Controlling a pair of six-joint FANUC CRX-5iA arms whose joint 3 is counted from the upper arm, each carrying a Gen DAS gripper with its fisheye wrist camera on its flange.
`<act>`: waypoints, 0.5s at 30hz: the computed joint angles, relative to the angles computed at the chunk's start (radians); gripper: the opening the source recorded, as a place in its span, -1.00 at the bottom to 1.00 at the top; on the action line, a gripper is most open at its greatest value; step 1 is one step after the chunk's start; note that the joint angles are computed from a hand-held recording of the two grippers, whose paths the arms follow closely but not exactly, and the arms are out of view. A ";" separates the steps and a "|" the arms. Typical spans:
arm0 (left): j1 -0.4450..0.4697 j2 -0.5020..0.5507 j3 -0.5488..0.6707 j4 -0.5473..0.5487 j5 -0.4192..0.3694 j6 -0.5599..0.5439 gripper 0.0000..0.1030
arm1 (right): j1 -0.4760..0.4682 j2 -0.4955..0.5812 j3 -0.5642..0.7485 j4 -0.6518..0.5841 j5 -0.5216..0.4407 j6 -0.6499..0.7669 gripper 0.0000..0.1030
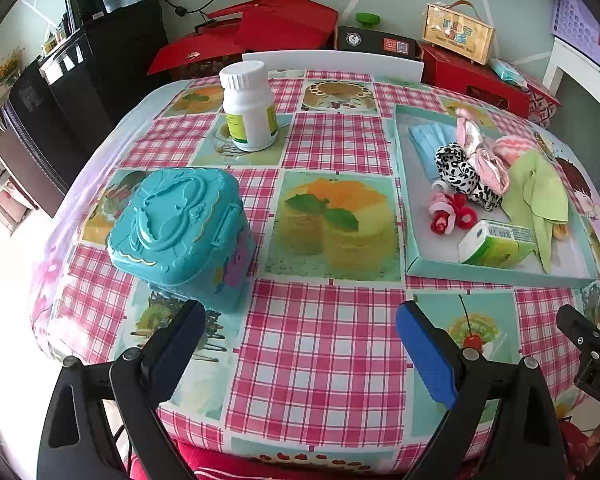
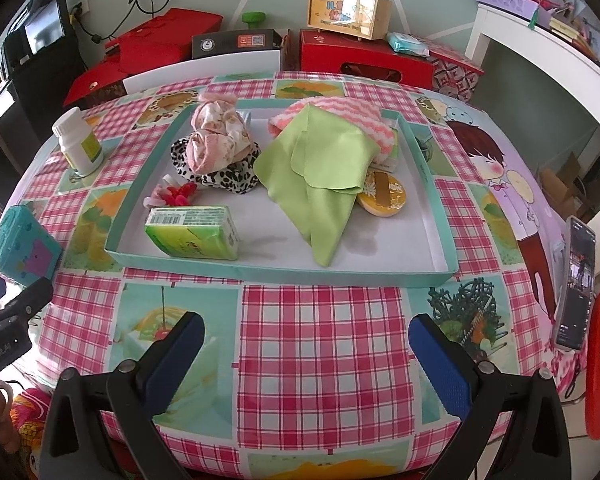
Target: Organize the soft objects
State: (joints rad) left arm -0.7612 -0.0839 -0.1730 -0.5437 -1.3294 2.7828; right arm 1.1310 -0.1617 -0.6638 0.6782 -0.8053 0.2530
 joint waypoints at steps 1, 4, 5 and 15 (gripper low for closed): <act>-0.001 0.000 0.001 -0.001 0.000 0.001 0.86 | 0.001 0.000 0.001 -0.001 -0.001 0.000 1.00; -0.003 0.002 0.002 -0.003 0.001 -0.003 0.86 | -0.003 -0.001 0.000 -0.008 0.002 0.006 1.00; -0.004 0.002 0.002 -0.002 0.002 -0.004 0.86 | -0.004 -0.002 -0.001 -0.011 0.004 0.007 1.00; -0.001 0.002 -0.001 0.002 0.005 -0.008 0.86 | -0.011 -0.004 -0.001 -0.024 0.012 0.006 1.00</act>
